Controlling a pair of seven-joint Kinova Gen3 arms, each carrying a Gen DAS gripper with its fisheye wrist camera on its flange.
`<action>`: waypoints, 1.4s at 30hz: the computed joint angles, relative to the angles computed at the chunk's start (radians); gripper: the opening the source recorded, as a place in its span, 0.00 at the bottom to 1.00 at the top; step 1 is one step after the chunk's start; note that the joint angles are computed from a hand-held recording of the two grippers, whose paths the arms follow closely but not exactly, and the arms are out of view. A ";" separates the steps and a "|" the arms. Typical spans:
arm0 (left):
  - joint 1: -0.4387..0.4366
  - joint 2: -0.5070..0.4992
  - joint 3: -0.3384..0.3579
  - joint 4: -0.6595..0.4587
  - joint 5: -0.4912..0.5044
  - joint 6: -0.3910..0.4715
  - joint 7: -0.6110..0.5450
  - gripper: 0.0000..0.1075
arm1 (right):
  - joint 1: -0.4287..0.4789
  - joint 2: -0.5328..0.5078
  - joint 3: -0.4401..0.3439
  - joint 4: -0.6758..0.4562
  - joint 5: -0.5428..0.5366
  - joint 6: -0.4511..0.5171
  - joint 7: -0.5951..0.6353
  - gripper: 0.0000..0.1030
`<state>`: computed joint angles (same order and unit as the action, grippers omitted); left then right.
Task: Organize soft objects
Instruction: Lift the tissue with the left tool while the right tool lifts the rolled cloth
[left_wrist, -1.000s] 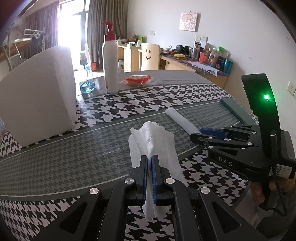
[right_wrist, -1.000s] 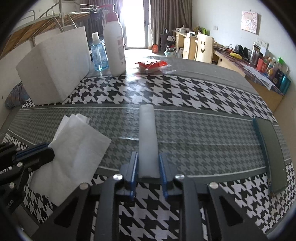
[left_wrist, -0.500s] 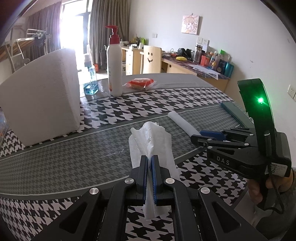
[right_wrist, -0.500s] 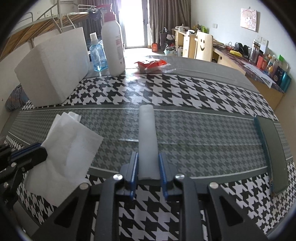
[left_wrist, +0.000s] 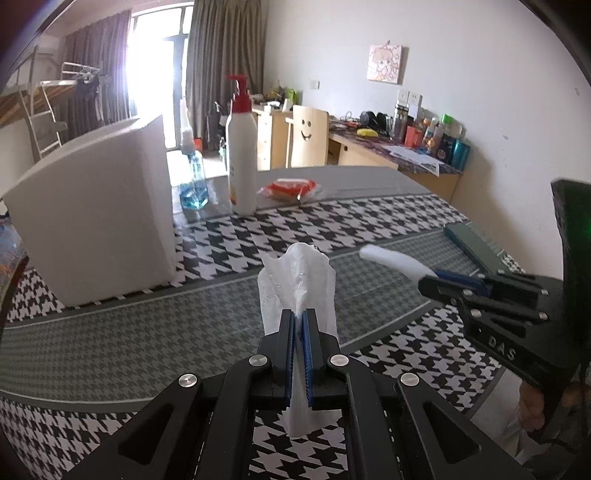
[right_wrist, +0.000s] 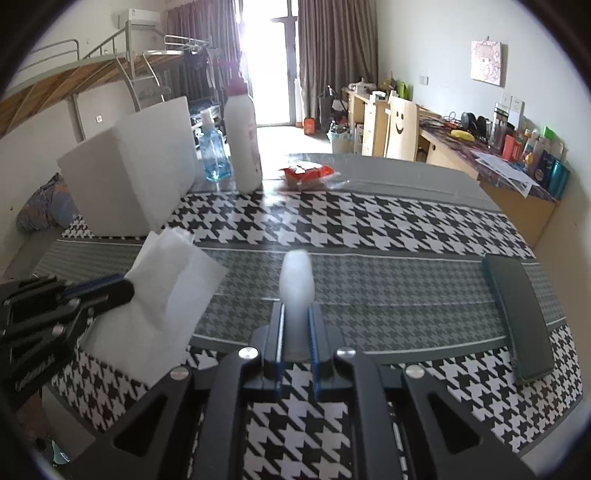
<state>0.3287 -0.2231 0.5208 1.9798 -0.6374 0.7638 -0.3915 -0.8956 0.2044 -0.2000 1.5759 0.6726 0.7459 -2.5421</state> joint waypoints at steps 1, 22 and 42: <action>-0.001 -0.005 -0.002 0.000 -0.002 0.000 0.000 0.05 | -0.005 -0.005 0.000 0.006 0.009 -0.002 -0.010 0.14; -0.082 -0.077 0.051 -0.016 0.046 -0.013 -0.077 0.05 | -0.036 -0.056 -0.040 0.045 0.179 0.020 -0.200 0.14; -0.240 -0.182 0.124 -0.030 0.145 -0.024 -0.198 0.05 | -0.028 -0.098 -0.098 0.061 0.290 0.047 -0.289 0.14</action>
<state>0.0883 -0.4051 0.6450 1.9494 -0.4927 0.7395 -0.5899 -0.9236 0.1066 -0.2982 1.6369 0.9625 0.7934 -2.8312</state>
